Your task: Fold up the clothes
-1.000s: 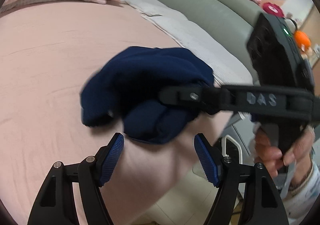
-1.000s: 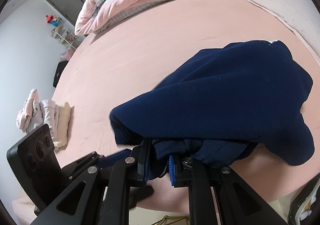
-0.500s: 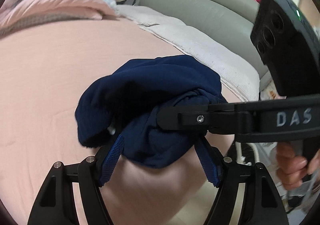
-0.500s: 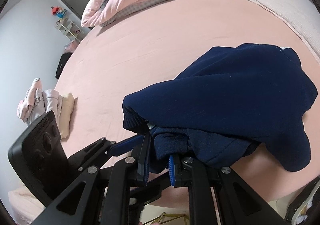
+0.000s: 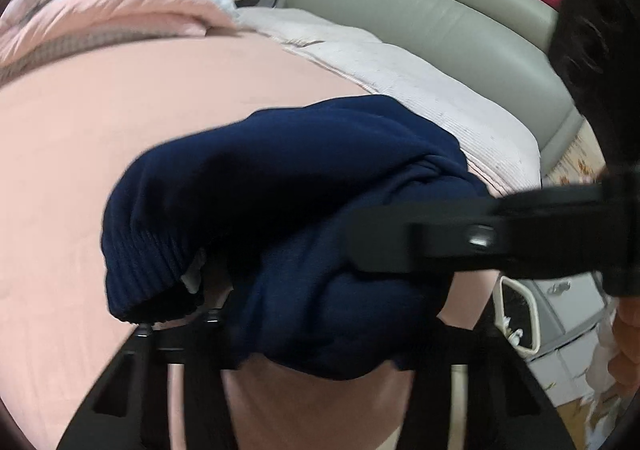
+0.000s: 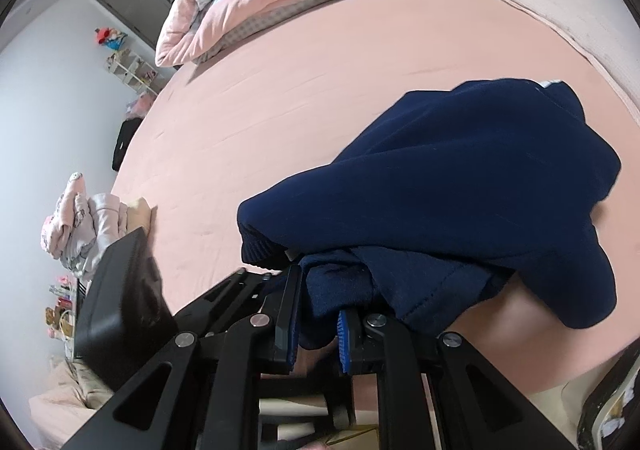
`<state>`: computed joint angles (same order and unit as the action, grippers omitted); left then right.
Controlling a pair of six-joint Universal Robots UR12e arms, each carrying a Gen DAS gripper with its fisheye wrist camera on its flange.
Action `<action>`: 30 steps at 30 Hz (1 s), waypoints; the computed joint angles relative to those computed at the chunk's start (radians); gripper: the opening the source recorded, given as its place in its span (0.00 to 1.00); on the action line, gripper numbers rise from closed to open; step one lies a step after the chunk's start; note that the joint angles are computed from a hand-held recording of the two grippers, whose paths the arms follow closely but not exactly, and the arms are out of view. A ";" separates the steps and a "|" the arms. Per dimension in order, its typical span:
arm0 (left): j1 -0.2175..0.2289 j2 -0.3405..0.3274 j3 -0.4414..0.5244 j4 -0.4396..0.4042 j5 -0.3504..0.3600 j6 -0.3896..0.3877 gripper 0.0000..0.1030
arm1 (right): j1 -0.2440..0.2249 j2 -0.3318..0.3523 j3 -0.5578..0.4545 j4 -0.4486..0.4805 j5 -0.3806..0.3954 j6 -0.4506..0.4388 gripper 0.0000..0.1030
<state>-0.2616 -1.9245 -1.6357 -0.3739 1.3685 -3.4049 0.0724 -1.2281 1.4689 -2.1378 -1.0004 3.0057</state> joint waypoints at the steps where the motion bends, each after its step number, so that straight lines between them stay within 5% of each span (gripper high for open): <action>1: 0.003 -0.002 0.000 0.000 -0.010 -0.017 0.33 | -0.003 -0.002 0.001 0.005 0.001 0.003 0.13; 6: 0.011 -0.004 0.002 -0.008 -0.030 -0.043 0.29 | -0.014 -0.009 0.005 0.031 0.001 0.022 0.14; 11: 0.014 -0.002 0.003 -0.019 -0.027 -0.042 0.29 | -0.029 -0.027 0.002 0.063 -0.039 0.049 0.32; 17: 0.015 0.004 -0.008 -0.014 -0.029 -0.074 0.29 | -0.073 -0.050 0.017 -0.009 -0.050 0.155 0.46; 20: -0.011 0.011 -0.008 -0.033 0.090 -0.012 0.29 | -0.095 -0.047 0.024 -0.052 -0.060 0.229 0.46; 30: 0.000 0.010 -0.003 -0.043 0.067 -0.021 0.29 | -0.113 -0.028 0.059 -0.104 -0.133 0.295 0.58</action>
<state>-0.2618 -1.9143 -1.6384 -0.4169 1.4351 -3.4254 -0.0403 -1.2565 1.5276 -2.2416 -1.1331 3.3005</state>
